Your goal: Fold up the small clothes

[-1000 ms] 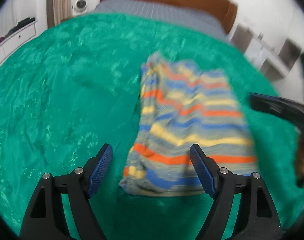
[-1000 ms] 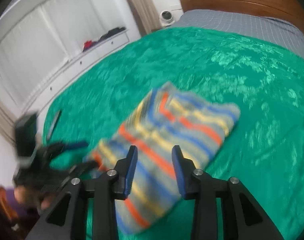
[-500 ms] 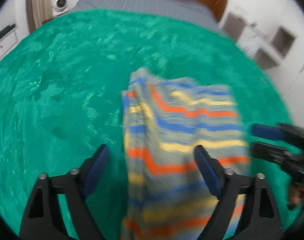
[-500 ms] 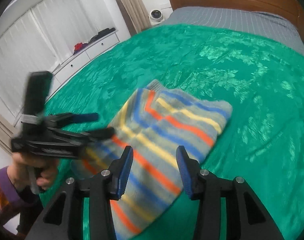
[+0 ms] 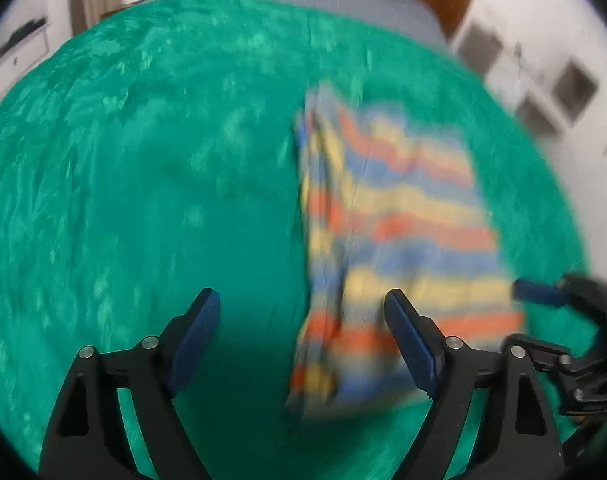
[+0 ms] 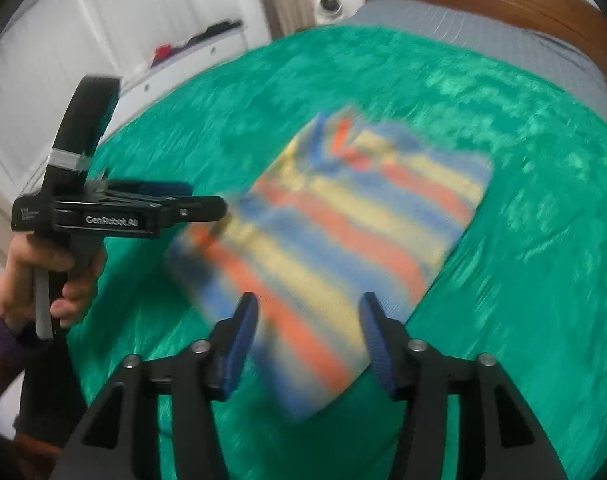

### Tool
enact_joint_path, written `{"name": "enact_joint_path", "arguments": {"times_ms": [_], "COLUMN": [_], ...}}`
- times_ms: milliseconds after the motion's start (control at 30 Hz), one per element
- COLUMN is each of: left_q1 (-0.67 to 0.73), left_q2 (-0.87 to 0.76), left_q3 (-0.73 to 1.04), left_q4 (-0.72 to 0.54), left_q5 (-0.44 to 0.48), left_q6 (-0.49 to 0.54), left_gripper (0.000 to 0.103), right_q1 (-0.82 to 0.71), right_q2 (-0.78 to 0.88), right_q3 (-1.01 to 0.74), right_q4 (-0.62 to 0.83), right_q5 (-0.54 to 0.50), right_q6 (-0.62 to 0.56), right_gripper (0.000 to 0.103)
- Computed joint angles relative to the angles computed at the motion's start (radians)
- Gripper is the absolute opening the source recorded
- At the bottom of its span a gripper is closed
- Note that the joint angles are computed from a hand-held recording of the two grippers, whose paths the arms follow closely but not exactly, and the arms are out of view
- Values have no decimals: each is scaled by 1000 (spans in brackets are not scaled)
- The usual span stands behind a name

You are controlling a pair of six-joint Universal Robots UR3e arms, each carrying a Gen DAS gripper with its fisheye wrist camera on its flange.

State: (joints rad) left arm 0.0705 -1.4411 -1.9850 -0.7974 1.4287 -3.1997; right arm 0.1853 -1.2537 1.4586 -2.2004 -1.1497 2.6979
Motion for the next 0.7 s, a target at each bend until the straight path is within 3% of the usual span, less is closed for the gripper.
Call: {"name": "enact_joint_path", "arguments": {"times_ms": [33, 100, 233, 400, 700], "left_q1": [-24, 21, 40, -61, -188], "left_q2": [-10, 49, 187, 285, 356], "left_q3": [-22, -86, -89, -53, 2], "left_q4": [6, 8, -90, -141, -146], "left_q5": [58, 28, 38, 139, 238], "left_q6": [0, 4, -27, -24, -88], "left_gripper": [85, 85, 91, 96, 99], "right_q1": [24, 76, 110, 210, 300], "right_q2": [-6, -15, -166, -297, -379], "right_q3": [28, 66, 188, 253, 246], "right_q4": [13, -2, -81, -171, -162], "right_q5": [-47, -160, -211, -405, -563], "right_q6": [-5, 17, 88, 167, 184], "right_gripper": [57, 57, 57, 70, 72]}}
